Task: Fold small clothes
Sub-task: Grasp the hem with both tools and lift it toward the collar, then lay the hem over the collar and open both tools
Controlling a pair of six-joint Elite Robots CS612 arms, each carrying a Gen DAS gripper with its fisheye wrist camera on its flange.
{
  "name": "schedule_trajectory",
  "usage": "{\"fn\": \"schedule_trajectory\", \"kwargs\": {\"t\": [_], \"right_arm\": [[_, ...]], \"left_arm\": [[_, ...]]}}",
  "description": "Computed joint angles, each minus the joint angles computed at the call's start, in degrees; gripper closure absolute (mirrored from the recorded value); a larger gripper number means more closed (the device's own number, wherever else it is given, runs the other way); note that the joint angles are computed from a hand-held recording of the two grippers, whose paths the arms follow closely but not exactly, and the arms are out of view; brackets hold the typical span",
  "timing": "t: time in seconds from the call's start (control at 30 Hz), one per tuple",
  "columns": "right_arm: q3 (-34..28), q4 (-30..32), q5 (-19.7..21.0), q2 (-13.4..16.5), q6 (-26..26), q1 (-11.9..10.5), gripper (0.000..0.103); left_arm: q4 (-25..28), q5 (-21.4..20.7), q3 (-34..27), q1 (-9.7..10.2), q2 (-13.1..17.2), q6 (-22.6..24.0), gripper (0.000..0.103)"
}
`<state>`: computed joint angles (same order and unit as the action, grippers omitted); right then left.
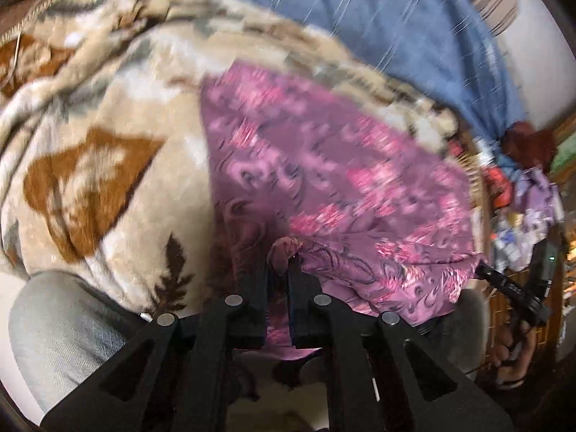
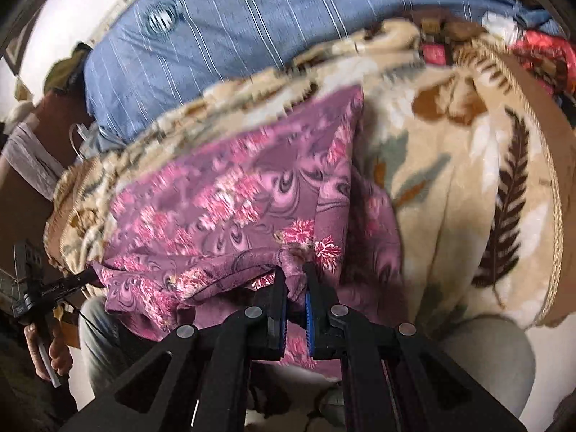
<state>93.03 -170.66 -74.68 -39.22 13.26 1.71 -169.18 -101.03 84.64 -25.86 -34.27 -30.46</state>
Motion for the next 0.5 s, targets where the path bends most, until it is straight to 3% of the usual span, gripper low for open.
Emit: {"fn": "schedule_trajectory", "kwargs": {"t": [0.1,0.13,0.17,0.23,0.27,0.3,0.5], "right_arm": [[-1.4,6.4,-1.9,0.5,0.5,0.6,0.089],[-1.0,7.0,-2.1,0.1,0.8,0.6,0.088],[-0.3,6.5,-2.1,-0.5,0.9,0.6,0.087],[1.8,4.6,-1.6,-2.3,1.7,0.3,0.063],[2.9,3.4,-0.8,-3.0,3.0,0.0,0.039],[3.9,2.3,0.6,-3.7,4.1,-0.3,0.033],[3.3,4.7,6.6,-2.6,6.8,-0.2,0.035]], "left_arm": [[5.3,0.2,-0.8,-0.36,-0.1,0.2,0.092],[5.9,-0.1,-0.6,-0.39,-0.5,0.0,0.086],[5.6,-0.6,0.1,-0.44,-1.2,-0.4,0.070],[5.5,-0.2,1.3,-0.81,-2.5,-1.2,0.047],[5.0,0.1,2.1,-1.02,-3.0,-1.5,0.047],[4.5,-0.3,2.7,-1.19,-3.5,-1.9,0.047],[3.9,-8.2,1.5,-1.73,-2.1,-3.8,0.040]]}}
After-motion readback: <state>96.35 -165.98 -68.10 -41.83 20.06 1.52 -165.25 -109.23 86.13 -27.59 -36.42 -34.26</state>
